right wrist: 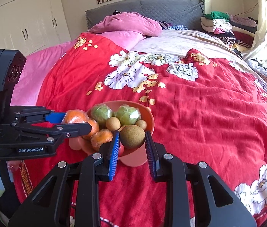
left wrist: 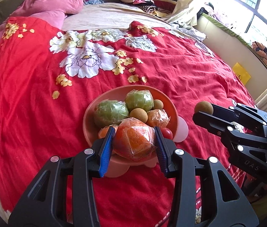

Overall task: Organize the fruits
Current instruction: 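Lift both held fruits and carry them over the pink bowl, then lower the wrapped orange into the bowl and open the left tool while the right tool releases the brown fruit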

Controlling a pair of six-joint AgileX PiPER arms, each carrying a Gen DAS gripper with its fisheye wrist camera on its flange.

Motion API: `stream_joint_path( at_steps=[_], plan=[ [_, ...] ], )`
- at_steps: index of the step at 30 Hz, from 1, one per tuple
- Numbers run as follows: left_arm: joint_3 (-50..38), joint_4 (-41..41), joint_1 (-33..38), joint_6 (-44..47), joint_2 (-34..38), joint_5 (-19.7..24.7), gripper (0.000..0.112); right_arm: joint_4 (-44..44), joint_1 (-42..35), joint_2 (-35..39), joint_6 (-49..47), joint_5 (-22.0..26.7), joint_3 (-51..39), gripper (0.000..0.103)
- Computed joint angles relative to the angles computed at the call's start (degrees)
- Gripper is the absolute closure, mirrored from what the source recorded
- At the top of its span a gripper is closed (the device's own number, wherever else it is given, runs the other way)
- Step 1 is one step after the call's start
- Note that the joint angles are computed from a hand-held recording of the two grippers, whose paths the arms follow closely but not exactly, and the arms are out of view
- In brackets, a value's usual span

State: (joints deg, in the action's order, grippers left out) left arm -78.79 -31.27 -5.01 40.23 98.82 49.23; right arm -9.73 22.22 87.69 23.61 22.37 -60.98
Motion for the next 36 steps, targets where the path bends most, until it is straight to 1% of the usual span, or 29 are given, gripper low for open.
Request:
stream_joint_path(
  at_steps=[6,15,26,31,35,36],
  plan=[
    [-1.7,0.1,-0.9,-0.7,2.3,-0.1,0.079,2.8,-1.3,2.6,-3.7,0.0,-1.6,0.078],
    [-2.5,0.4,-1.2,-0.9,3.7,-0.4,0.079,6.5,-1.9,5.7,-7.6,-0.2,-3.4,0.077],
    [-2.8,-0.2,-1.1,-0.8,4.2,-0.8,0.079,7.1,-1.6,6.9,-7.9,-0.4,-3.2,0.077],
    [-2.5,-0.3,-1.1,-0.6,4.1,-1.0,0.076,8.9,-1.8,7.3,-9.2,-0.9,-2.7,0.077],
    [-2.5,-0.2,-1.1,-0.7,4.0,-1.1,0.076,8.0,-1.5,6.8,-8.4,-1.3,-2.0,0.077],
    [-2.5,-0.2,-1.1,-0.7,4.0,-1.2,0.076,7.3,-1.4,6.6,-7.6,-1.3,-1.9,0.074]
  ],
)
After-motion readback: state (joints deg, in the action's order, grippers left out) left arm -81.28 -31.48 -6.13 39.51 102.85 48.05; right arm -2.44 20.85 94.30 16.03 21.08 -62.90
